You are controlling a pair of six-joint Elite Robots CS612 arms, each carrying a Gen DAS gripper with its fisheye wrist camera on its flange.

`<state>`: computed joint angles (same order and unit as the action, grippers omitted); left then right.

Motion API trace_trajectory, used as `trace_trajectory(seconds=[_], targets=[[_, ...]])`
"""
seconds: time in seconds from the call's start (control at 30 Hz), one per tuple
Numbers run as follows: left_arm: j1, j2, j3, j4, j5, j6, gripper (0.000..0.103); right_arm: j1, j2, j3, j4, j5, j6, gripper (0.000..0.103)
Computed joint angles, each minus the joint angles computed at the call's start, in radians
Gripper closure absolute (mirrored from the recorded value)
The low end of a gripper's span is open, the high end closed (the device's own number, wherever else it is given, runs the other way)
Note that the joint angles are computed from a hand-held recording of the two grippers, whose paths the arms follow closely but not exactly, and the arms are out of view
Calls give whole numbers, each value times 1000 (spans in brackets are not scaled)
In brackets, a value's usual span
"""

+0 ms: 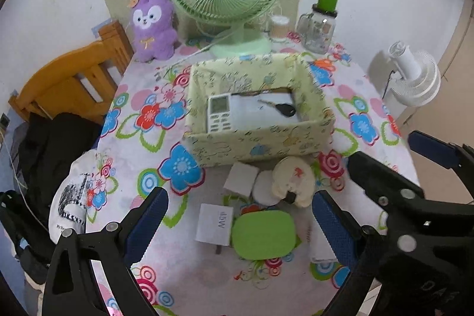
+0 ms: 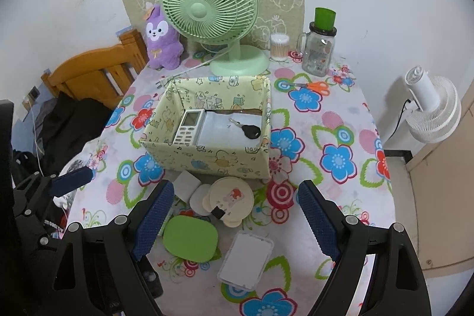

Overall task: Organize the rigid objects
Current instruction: 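Withdraw both tools from the box back over the table, then close the left tool on the white charger while the right tool grasps the round cream container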

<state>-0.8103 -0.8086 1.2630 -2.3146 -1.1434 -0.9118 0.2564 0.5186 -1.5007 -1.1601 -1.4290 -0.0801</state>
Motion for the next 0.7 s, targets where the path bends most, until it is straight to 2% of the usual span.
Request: trace_trajectory(seconds=[0.17, 0.23, 0.47, 0.7], targets=[[3, 4, 22, -2, 30, -26, 4, 4, 22, 2, -10, 15, 57, 15], [8, 7, 32, -22, 14, -22, 4, 6, 31, 2, -16, 13, 68, 15], [20, 26, 39, -38, -31, 2, 4, 17, 51, 3, -22, -25, 58, 15], [17, 45, 40, -49, -32, 43, 4, 21, 72, 1, -10, -53, 47, 15]])
